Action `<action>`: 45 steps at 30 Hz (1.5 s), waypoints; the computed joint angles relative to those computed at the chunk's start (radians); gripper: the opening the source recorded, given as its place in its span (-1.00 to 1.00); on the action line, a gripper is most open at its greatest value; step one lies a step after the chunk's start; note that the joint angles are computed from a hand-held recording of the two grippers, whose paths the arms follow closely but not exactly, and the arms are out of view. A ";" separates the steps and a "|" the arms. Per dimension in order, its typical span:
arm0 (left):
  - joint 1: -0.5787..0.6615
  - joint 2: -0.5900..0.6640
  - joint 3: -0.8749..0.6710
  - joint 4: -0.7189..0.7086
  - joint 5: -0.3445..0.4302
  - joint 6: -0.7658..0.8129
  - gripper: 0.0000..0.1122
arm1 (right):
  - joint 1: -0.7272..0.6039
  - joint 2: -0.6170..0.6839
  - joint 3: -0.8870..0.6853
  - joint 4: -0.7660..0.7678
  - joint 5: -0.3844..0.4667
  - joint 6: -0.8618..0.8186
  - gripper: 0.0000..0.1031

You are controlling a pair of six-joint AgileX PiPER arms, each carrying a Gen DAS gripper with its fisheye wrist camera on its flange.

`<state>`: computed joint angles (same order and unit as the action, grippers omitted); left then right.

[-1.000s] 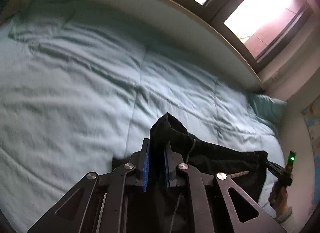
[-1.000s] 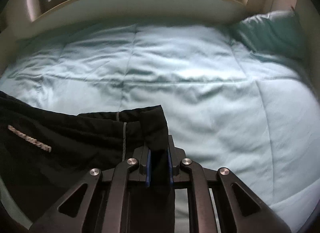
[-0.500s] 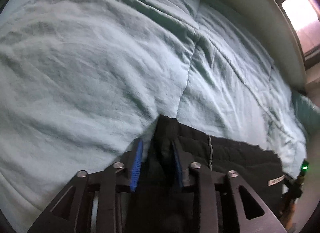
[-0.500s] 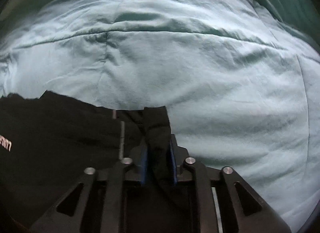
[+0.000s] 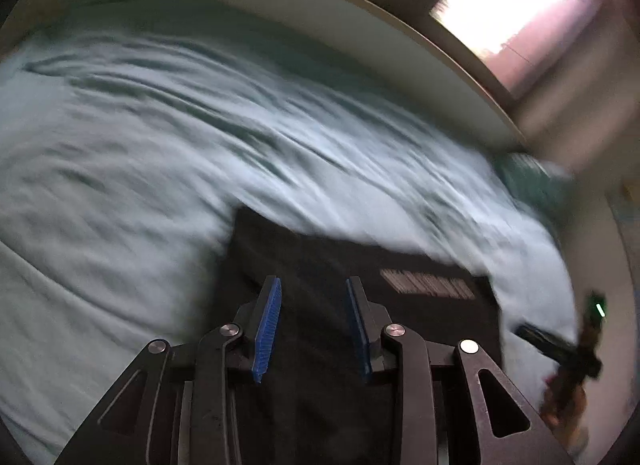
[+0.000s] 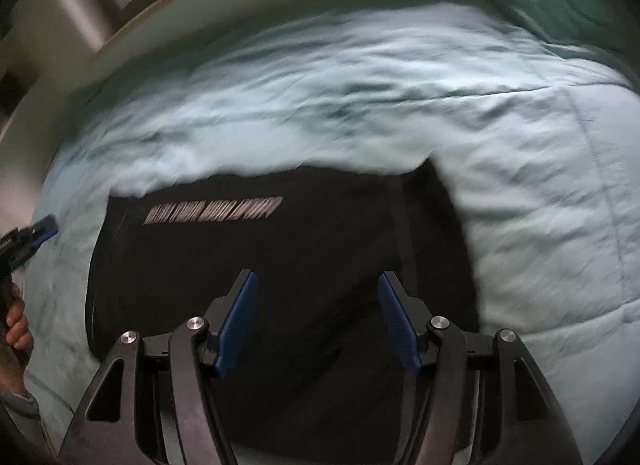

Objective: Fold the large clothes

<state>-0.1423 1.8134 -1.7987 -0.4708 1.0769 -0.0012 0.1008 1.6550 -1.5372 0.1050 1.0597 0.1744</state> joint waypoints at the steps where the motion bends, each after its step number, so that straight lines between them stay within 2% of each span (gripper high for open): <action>1: -0.072 -0.045 0.078 0.027 -0.023 -0.014 -0.39 | 0.050 -0.019 0.039 -0.032 -0.012 0.020 0.27; 4: -0.229 -0.103 0.220 0.129 -0.105 -0.094 -0.39 | 0.151 -0.025 0.098 -0.088 -0.032 0.072 0.27; 6: -0.292 -0.064 0.235 0.159 -0.114 -0.142 -0.38 | 0.210 0.002 0.127 -0.146 -0.057 0.131 0.27; 8: -0.367 0.000 0.254 0.282 -0.152 -0.242 -0.38 | 0.229 0.057 0.155 -0.184 -0.100 0.153 0.30; 10: -0.386 0.063 0.264 0.320 -0.190 -0.276 -0.38 | 0.215 0.125 0.176 -0.164 -0.142 0.134 0.31; 12: -0.365 0.106 0.259 0.278 -0.212 -0.267 -0.39 | 0.190 0.161 0.187 -0.116 -0.176 0.109 0.33; 14: -0.349 0.122 0.224 0.256 -0.182 -0.245 -0.38 | 0.175 0.176 0.178 -0.094 -0.180 0.097 0.33; 16: -0.340 0.117 0.188 0.244 -0.138 -0.229 -0.38 | 0.167 0.180 0.136 -0.075 -0.125 0.077 0.33; 18: -0.341 0.096 0.167 0.238 -0.130 -0.207 -0.38 | 0.143 0.153 0.104 -0.022 -0.089 0.036 0.33; 21: -0.332 0.107 0.052 0.274 -0.107 -0.216 -0.37 | 0.128 0.135 0.034 -0.032 -0.105 0.033 0.34; 25: -0.279 0.291 -0.209 0.289 0.003 -0.285 -0.33 | 0.118 0.285 -0.156 -0.127 -0.063 0.126 0.33; 27: -0.245 0.401 -0.305 0.261 0.066 -0.316 -0.31 | 0.095 0.376 -0.221 -0.115 -0.043 0.129 0.37; 29: -0.187 0.450 -0.303 0.132 0.063 -0.291 -0.30 | 0.053 0.431 -0.229 -0.029 -0.046 0.076 0.42; 32: -0.151 0.480 -0.348 0.061 0.105 -0.264 -0.30 | 0.036 0.424 -0.186 -0.007 -0.090 0.044 0.47; 35: -0.131 0.409 -0.249 0.034 0.059 -0.206 -0.30 | 0.012 0.387 -0.162 0.036 -0.088 0.000 0.47; 37: -0.124 0.336 -0.168 0.057 0.030 -0.187 -0.30 | -0.017 0.306 -0.089 0.097 -0.107 -0.044 0.47; 39: -0.098 0.213 -0.027 0.050 -0.033 -0.136 -0.30 | -0.057 0.186 0.017 0.159 -0.142 -0.107 0.47; 41: -0.073 0.129 0.055 0.054 -0.053 -0.115 -0.30 | -0.077 0.094 0.092 0.135 -0.156 -0.107 0.47; 45: 0.007 -0.014 0.215 0.045 -0.093 -0.058 -0.30 | -0.125 -0.017 0.179 0.100 -0.128 -0.098 0.49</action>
<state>-0.1348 1.7994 -1.5833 -0.4259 0.9835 -0.0596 -0.0237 1.6378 -1.3578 0.2048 0.9319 0.0760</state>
